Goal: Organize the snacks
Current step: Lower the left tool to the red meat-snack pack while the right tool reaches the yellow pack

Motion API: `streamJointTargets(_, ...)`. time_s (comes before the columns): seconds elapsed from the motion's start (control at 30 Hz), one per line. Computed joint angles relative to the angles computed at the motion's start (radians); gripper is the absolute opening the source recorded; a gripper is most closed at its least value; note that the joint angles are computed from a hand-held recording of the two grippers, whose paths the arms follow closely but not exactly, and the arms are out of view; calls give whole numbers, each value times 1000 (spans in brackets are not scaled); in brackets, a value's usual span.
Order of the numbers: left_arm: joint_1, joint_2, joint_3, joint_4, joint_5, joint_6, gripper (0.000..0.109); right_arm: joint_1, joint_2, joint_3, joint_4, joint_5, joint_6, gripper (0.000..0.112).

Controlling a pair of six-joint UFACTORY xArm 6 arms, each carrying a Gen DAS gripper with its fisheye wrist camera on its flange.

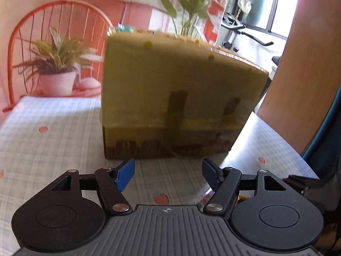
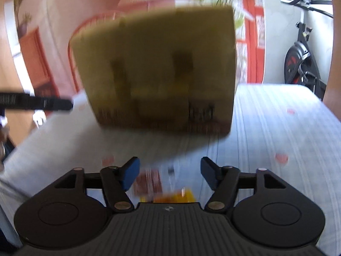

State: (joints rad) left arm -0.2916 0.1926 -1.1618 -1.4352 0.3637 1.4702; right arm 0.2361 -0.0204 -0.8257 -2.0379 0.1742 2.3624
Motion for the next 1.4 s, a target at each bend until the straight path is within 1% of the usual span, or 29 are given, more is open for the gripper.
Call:
streamJointTargets(0.03,0,3,3,5,3,-8,72,7,11,4,18,-1,-30,79)
streamJointTargets(0.13,-3,9,10,24,1,-31,72,16,48,0,65,-7,-97,80)
streamJointTargets(0.3,-3,12,22,41,-4,-48,72,20,82,-8,54,-7,-89,80)
streamJointTargets(0.37,-5,10,28,45,-7,-53,72,23,78,0,42,9,-79,73)
streamJointTargets(0.43,-6,11,29,63,-8,-67,72,16,70,3,27,11,-53,70)
streamJointTargets(0.47,-10,14,29,65,-11,-68,72,10,67,4,-3,7,-16,65)
streamJointTargets(0.5,-11,16,29,69,-10,-69,72,5,65,7,1,12,-21,63)
streamJointTargets(0.6,-19,26,23,76,-3,-66,72,-16,59,4,-41,4,17,59)
streamJointTargets(0.73,-32,43,17,73,15,-29,72,-45,56,6,-32,24,2,57)
streamJointTargets(0.8,-41,59,7,82,27,-15,72,-60,61,3,-86,23,74,57)
streamJointTargets(0.87,-50,77,-2,99,40,-7,72,-64,69,-4,-190,22,200,57)
streamJointTargets(0.9,-56,87,-7,103,45,3,72,-59,68,1,-227,35,240,57)
streamJointTargets(1.0,-69,120,-27,131,66,18,72,-51,65,8,-248,52,264,58)
streamJointTargets(1.1,-75,148,-51,146,101,52,72,-50,65,7,-294,54,323,58)
streamJointTargets(1.2,-94,169,-62,171,80,67,72,-50,59,13,-333,55,374,57)
streamJointTargets(1.37,-111,198,-79,203,55,93,72,-47,61,11,-346,59,393,58)
streamJointTargets(1.4,-115,198,-77,186,46,116,72,-48,60,11,-352,57,401,58)
